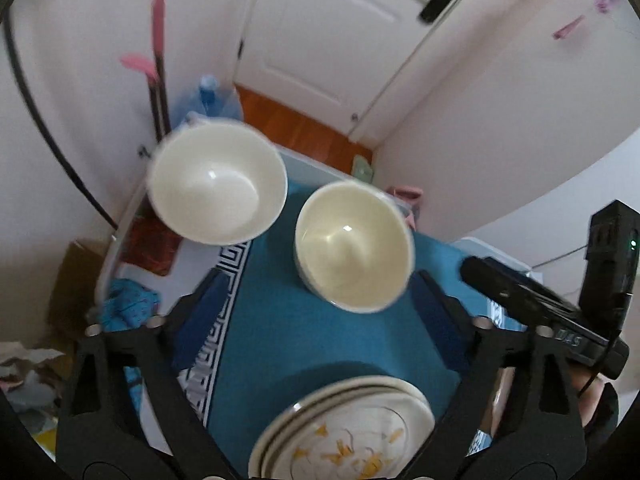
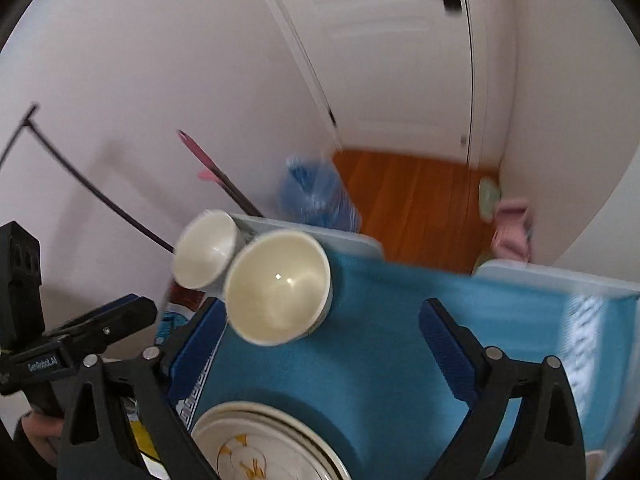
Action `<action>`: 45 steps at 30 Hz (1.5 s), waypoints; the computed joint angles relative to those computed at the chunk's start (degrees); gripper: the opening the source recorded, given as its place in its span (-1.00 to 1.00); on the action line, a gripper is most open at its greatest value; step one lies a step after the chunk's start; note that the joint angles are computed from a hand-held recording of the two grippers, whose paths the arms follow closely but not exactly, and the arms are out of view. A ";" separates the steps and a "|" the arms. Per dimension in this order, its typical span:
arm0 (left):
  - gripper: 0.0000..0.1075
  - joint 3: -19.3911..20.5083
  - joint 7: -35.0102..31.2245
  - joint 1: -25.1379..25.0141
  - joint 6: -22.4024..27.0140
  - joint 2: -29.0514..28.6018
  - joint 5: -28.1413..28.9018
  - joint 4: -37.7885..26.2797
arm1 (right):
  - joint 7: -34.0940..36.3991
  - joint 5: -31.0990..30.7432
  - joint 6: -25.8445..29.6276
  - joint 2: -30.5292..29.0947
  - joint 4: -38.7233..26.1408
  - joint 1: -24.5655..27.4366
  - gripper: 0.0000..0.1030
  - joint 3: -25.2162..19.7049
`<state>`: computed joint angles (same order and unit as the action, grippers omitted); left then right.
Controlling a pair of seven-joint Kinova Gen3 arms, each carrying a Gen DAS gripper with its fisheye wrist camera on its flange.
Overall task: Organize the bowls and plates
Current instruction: 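Grasp the rim of the cream bowl with both grippers, then carry the cream bowl with both grippers and lower it into the beige bowl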
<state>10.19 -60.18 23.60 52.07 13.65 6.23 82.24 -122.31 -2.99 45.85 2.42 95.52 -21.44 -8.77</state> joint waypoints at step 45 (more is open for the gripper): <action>-0.63 1.61 1.68 16.88 14.30 4.22 -11.14 -19.57 | -17.00 7.17 3.95 -18.13 7.50 1.07 -0.70 -3.64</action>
<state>11.80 -58.51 40.49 66.37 17.87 -4.91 62.67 -139.32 4.17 49.80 -15.71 103.03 -20.37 -12.41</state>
